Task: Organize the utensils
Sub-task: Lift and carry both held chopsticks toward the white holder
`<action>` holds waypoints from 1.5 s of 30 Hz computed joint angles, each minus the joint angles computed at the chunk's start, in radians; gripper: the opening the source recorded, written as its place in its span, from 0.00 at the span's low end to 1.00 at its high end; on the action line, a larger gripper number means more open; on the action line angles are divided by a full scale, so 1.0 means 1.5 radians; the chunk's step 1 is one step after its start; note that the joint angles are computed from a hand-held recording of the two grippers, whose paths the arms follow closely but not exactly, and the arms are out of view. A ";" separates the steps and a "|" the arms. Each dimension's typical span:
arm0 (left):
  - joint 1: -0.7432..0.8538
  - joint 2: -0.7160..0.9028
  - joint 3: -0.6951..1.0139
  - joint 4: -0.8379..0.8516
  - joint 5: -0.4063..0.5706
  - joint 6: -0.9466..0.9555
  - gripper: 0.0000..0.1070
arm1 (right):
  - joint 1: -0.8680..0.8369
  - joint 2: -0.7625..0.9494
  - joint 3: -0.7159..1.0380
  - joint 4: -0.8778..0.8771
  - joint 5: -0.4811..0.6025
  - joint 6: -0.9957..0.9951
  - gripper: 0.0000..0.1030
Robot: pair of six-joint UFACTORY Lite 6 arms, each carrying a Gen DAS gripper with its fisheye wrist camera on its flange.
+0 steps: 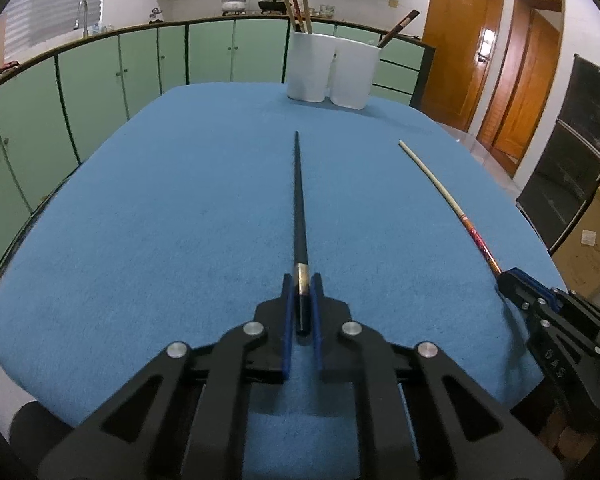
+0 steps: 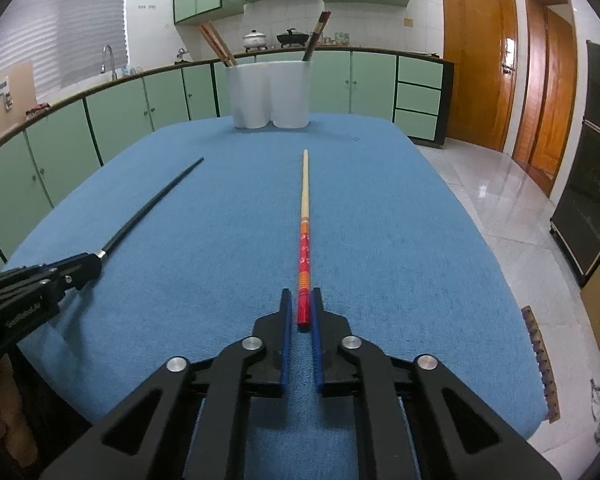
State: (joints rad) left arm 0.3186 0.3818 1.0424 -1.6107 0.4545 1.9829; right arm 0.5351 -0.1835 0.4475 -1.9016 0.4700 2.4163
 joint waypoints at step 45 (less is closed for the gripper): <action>0.133 -0.179 -0.045 0.184 0.162 -0.129 0.07 | -0.029 -0.047 -0.034 -0.006 -0.054 -0.019 0.05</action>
